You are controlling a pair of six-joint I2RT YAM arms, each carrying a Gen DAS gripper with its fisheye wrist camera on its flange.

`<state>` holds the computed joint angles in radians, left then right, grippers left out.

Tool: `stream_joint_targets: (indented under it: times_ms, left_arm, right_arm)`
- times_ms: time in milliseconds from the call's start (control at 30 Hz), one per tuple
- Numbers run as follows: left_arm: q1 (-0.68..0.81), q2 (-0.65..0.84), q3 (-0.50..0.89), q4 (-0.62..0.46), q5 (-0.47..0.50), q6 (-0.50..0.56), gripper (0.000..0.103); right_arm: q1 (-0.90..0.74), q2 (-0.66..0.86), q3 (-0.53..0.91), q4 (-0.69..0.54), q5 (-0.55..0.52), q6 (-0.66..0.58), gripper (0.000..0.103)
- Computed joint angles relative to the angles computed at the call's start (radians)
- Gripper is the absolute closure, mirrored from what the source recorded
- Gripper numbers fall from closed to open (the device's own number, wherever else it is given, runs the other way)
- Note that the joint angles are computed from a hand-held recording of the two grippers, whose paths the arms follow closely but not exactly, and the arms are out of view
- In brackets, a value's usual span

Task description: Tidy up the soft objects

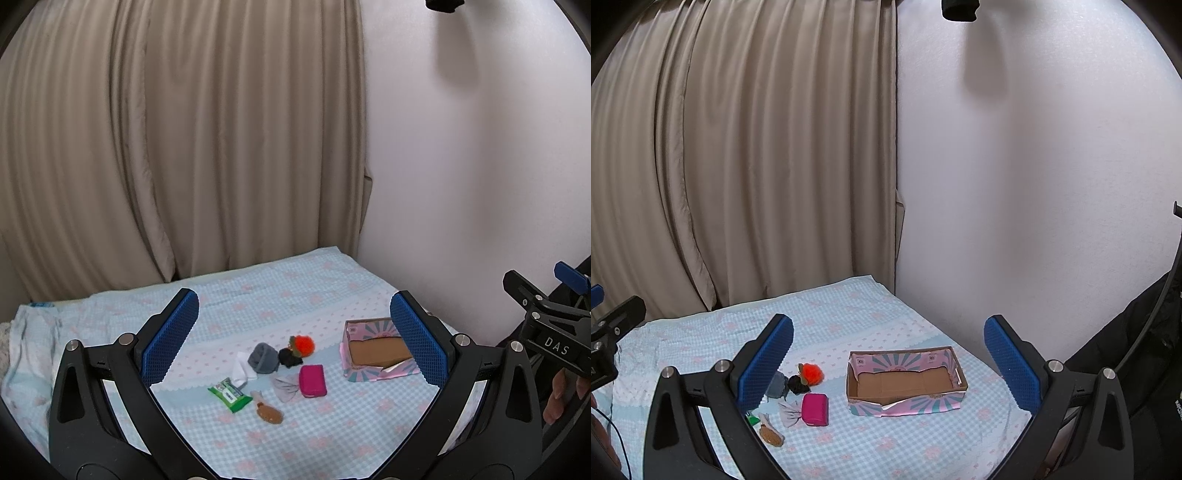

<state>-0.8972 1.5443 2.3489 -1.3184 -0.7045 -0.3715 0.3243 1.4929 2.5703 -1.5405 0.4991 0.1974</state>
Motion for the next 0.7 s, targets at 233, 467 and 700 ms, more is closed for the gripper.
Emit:
stream_joint_targets:
  times_ms: [233, 467, 700]
  left_arm:
    - [0.013, -0.016, -0.019, -0.007, 0.015, -0.009, 0.0]
    - [0.032, -0.023, -0.028, 0.004, 0.029, 0.007, 0.0]
    - [0.098, -0.059, -0.094, 0.023, 0.068, 0.01, 0.0]
  right_arm:
    - [0.005, -0.04, -0.077, 0.036, 0.009, 0.007, 0.0]
    - [0.015, -0.076, -0.157, 0.08, 0.022, 0.018, 0.0]
    - [0.008, -0.11, -0.235, 0.128, 0.006, 0.014, 0.0]
